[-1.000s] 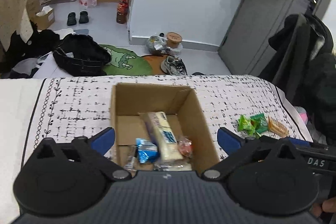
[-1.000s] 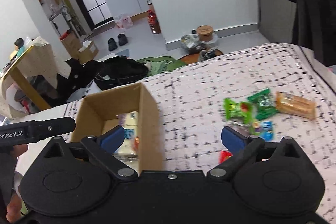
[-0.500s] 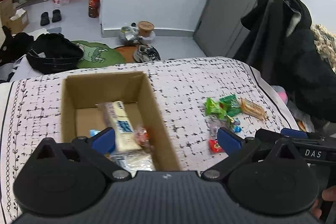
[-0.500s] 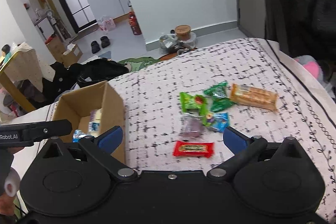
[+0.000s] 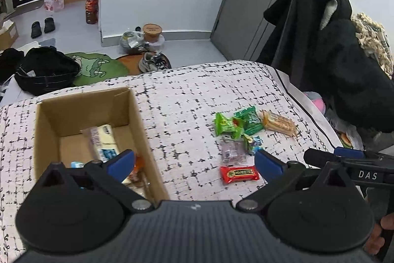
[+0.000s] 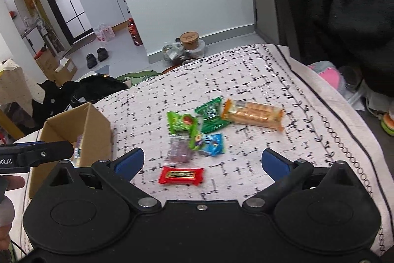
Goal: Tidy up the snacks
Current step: 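Move left tool to clear purple packet while right tool reaches orange biscuit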
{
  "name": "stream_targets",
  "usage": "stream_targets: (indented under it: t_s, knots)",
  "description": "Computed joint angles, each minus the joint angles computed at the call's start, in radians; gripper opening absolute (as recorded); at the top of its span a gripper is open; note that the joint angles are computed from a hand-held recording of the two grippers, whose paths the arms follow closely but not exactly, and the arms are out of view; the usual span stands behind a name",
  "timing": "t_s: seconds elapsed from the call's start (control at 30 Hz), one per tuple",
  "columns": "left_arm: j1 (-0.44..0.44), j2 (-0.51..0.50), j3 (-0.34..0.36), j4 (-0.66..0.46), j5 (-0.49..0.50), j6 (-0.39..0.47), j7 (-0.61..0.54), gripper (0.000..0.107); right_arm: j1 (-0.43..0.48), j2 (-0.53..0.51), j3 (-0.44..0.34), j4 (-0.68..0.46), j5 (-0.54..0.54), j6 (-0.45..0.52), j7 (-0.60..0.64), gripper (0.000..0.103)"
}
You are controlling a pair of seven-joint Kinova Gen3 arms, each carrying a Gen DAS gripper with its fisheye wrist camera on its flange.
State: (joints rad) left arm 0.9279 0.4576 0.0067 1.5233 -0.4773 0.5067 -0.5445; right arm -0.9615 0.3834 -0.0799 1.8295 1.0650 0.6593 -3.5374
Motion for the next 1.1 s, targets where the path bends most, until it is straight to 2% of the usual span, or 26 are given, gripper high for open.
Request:
stream_targets:
  t_s: [0.27, 0.7, 0.8, 0.97, 1.1]
  knots:
    - [0.002, 0.054, 0.014, -0.073, 0.018, 0.010, -0.035, 0.102, 0.026, -0.014, -0.003, 0.033, 0.007, 0.004, 0.030, 0.103]
    - [-0.039, 0.170, 0.050, -0.210, 0.164, 0.032, -0.183, 0.099, 0.073, -0.004, 0.013, 0.046, 0.026, -0.017, 0.077, 0.103]
    - [-0.051, 0.206, 0.062, -0.258, 0.198, 0.058, -0.227, 0.091, 0.088, 0.003, 0.017, 0.048, 0.028, -0.036, 0.092, 0.101]
    - [-0.061, 0.257, 0.068, -0.321, 0.251, 0.087, -0.276, 0.081, 0.108, 0.015, 0.035, 0.052, 0.027, -0.069, 0.102, 0.092]
    - [-0.066, 0.292, 0.064, -0.358, 0.284, 0.100, -0.290, 0.069, 0.126, 0.035, 0.045, 0.036, -0.003, -0.093, 0.162, 0.086]
